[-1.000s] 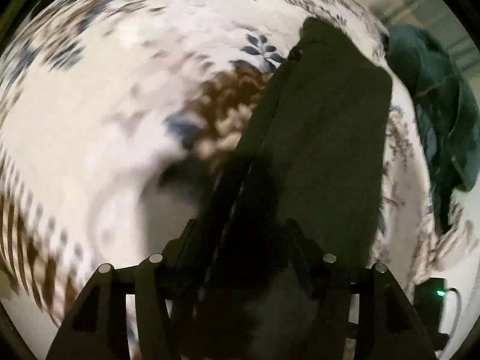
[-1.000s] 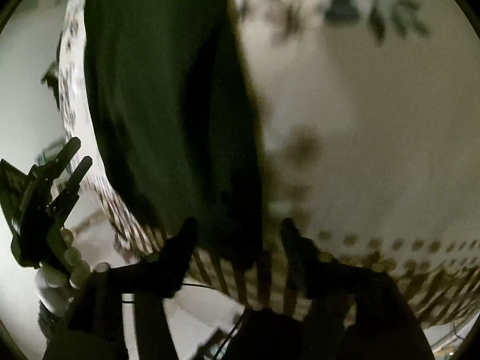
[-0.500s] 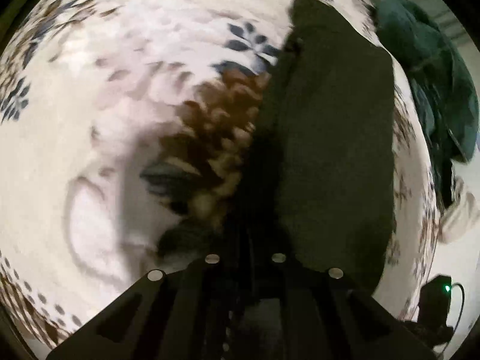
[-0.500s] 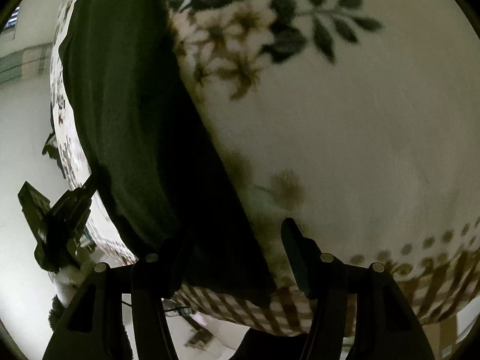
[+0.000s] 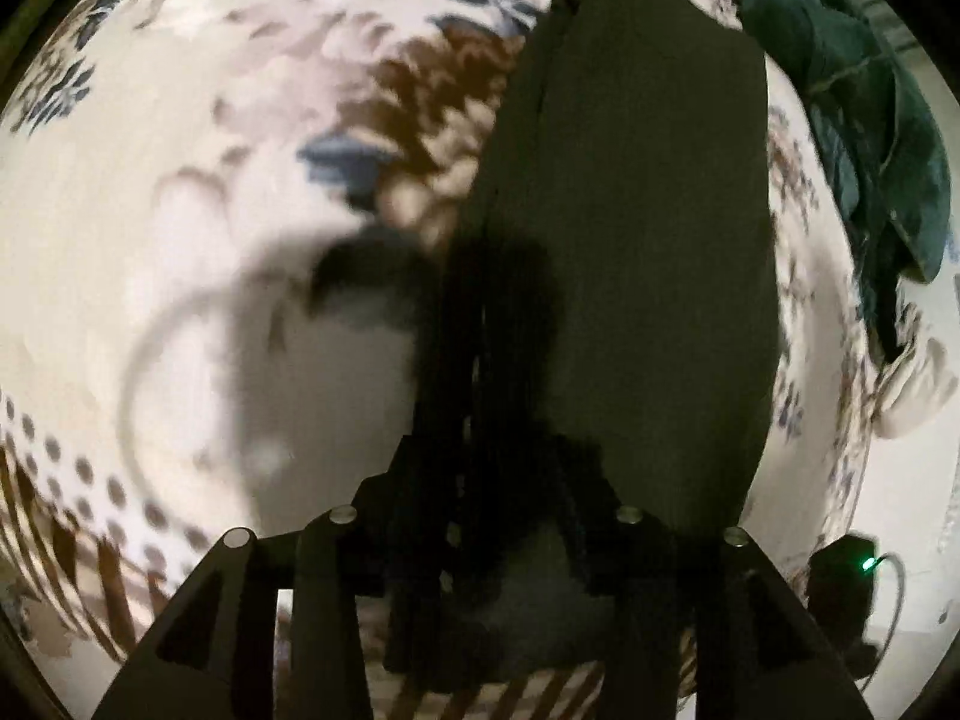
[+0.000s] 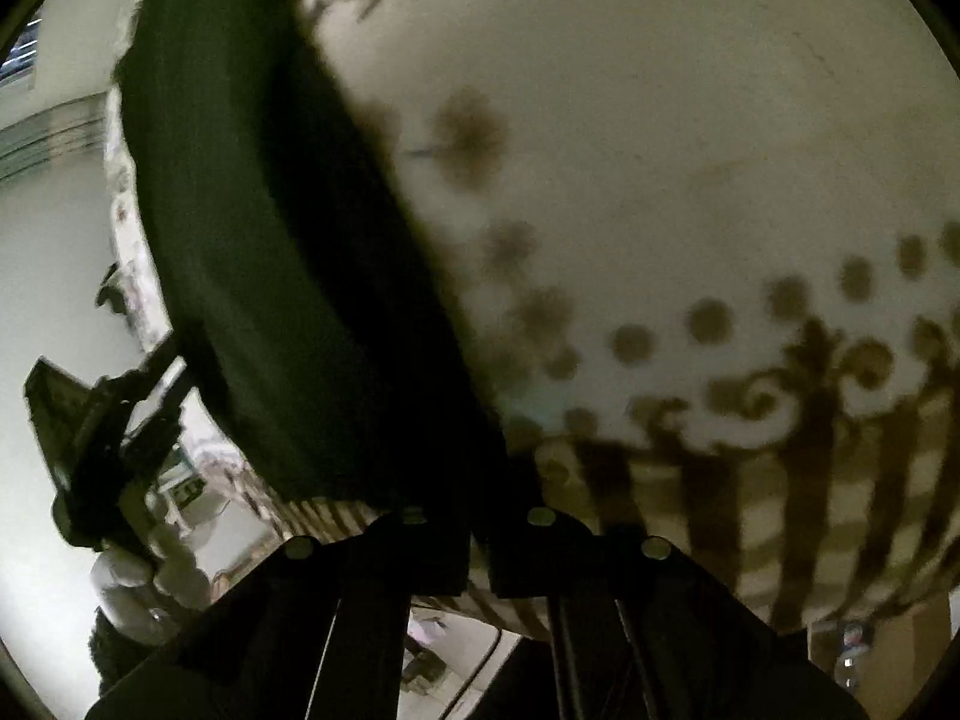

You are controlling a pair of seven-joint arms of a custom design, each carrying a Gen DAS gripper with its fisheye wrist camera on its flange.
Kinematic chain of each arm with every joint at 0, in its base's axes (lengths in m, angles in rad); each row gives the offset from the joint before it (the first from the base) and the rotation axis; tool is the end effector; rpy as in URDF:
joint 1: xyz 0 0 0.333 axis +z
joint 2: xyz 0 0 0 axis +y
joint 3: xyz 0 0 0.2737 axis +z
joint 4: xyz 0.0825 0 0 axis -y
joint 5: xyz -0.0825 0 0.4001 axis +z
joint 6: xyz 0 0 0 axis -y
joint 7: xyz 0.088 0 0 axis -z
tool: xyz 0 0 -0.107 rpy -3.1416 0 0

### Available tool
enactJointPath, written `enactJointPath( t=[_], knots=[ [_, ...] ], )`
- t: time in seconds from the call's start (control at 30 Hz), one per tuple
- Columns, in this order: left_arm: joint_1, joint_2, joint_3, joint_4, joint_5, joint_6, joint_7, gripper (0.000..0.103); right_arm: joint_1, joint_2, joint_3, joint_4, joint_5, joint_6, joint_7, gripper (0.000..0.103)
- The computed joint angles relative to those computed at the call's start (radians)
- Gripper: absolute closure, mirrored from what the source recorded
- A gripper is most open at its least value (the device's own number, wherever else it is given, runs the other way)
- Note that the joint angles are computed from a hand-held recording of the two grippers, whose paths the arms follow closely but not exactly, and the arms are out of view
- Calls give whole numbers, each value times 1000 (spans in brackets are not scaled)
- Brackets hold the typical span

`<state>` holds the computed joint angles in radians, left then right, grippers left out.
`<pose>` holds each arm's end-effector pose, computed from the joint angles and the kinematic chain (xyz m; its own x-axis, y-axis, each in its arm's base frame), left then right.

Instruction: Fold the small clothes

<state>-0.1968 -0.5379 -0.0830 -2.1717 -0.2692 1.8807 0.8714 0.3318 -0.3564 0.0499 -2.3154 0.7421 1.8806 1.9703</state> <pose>0.4230 -0.1481 0.5862 0.4290 -0.8436 0.3230 -0.8852 -0.4638 -0.0356 0.4175 0.2228 0.4468 -0.3439 -0.7909 -0.5062 -0.9134 0.1566 0.3758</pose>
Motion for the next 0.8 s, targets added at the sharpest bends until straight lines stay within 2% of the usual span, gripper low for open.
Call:
enactJointPath(
  t=[0.03, 0.1, 0.13, 0.17, 0.2, 0.23, 0.27, 0.3, 0.47, 0.6, 0.73, 0.77, 0.8],
  knots=[
    [-1, 1, -6, 4, 4, -13, -10, 64, 0, -8, -2, -8, 20, 15, 8, 97],
    [-6, -1, -18, 9, 14, -39, -24, 64, -1, -17, -8, -18, 53, 38, 33, 83],
    [-7, 1, -29, 16, 31, -62, -35, 64, -6, -39, -10, -37, 59, 52, 44, 64],
    [-11, 0, -38, 17, 44, -75, -41, 64, -10, -60, -13, -59, 70, 77, 46, 52],
    [-13, -14, -41, 7, 60, -87, -39, 65, -11, -75, -18, -72, 76, 87, 48, 51],
    [-15, -18, -50, 6, 76, -91, -45, 76, -13, -85, -22, -82, 75, 87, 48, 50],
    [-20, -31, -55, -5, 85, -82, -48, 91, -14, -90, -30, -88, 74, 77, 44, 50],
    [-23, -44, -62, -11, 97, -73, -55, 98, -12, -92, -32, -93, 80, 75, 40, 50],
    [-36, -71, -70, 7, 133, -53, -102, 98, -19, -88, -41, -90, 74, 56, -2, 50],
    [-42, -82, -53, -2, 133, -48, -102, 98, 0, -65, -15, -78, 103, 97, 19, 50],
    [-44, -80, -50, -5, 141, -51, -85, 98, 16, -60, -15, -86, 133, 129, 14, 51],
    [-43, -81, -51, -6, 144, -51, -85, 98, 16, -90, 1, -116, 146, 140, 9, 66],
    [-43, -90, -47, -13, 144, -54, -82, 98, 34, -85, 1, -111, 144, 165, 10, 88]
  ],
)
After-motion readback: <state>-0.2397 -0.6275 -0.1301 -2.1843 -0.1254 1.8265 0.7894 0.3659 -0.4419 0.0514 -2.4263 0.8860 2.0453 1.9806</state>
